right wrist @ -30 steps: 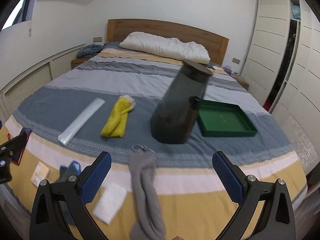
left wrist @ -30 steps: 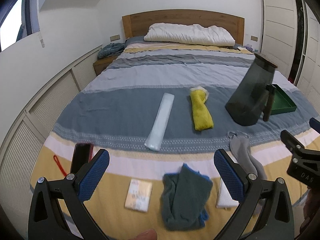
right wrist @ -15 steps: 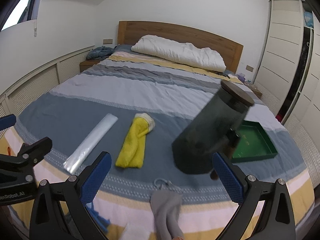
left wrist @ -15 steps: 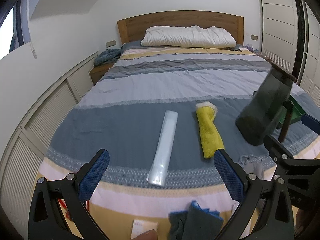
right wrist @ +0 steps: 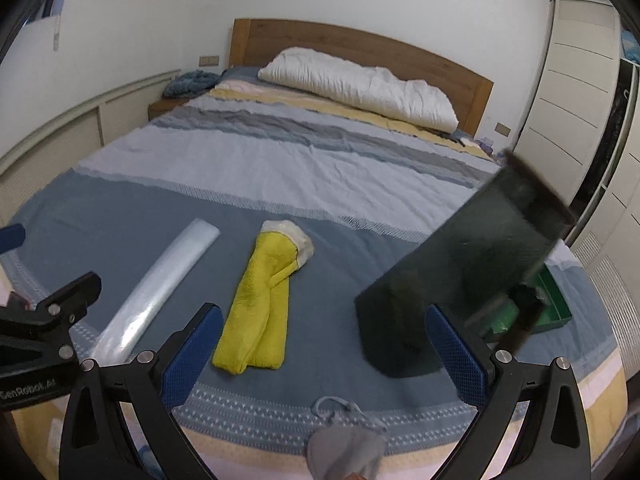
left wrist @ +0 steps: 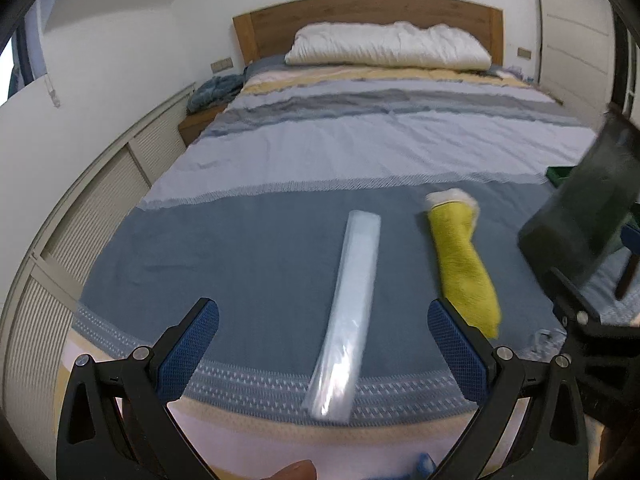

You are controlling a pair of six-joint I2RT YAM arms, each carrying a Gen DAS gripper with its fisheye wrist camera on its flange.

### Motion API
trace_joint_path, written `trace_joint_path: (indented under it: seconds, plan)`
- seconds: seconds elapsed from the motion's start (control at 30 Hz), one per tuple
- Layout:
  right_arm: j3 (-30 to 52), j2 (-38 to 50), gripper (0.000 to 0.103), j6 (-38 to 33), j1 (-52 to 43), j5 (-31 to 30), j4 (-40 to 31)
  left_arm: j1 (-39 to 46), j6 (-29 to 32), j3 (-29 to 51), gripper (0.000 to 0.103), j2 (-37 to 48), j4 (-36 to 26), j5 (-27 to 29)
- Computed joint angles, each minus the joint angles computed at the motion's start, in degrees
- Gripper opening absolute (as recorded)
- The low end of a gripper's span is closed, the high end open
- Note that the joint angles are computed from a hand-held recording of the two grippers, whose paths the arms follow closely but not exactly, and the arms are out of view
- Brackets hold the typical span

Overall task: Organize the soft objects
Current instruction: 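Close the left gripper on the clear plastic roll while the right grips the yellow towel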

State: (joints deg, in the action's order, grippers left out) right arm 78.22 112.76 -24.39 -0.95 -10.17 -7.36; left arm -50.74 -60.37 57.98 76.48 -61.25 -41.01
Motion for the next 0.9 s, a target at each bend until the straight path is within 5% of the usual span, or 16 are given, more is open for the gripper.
trace_joint_path:
  seconds: [0.2, 0.4, 0.7, 0.77, 0.83, 0.9]
  plan:
    - [9.8, 10.7, 0.103, 0.7, 3.9, 5.2, -2.6, 16.2, 17.5, -2.2, 0.102, 5.2, 15.8, 11.0]
    - [24.9, 21.7, 0.103, 2.7, 6.2, 6.7, -12.2, 23.3, 27.4, 0.4, 0.102, 16.1, 22.3, 21.8]
    - [45.6, 36.0, 0.101, 0.4, 7.6, 4.3, -26.1, 26.8, 29.7, 3.0, 0.102, 25.2, 21.0, 23.5]
    - [49.7, 38.8, 0.094, -0.7, 8.0, 3.6, -28.9, 27.4, 29.5, 2.7, 0.102, 25.7, 21.1, 24.2]
    - [54.6, 41.9, 0.076, -1.7, 8.5, 2.9, -32.5, 28.1, 29.6, 2.1, 0.102, 25.8, 21.7, 25.5]
    - [57.9, 44.0, 0.074, -1.9, 8.7, 2.3, -34.3, 28.6, 29.9, 1.8, 0.102, 25.8, 22.1, 26.3]
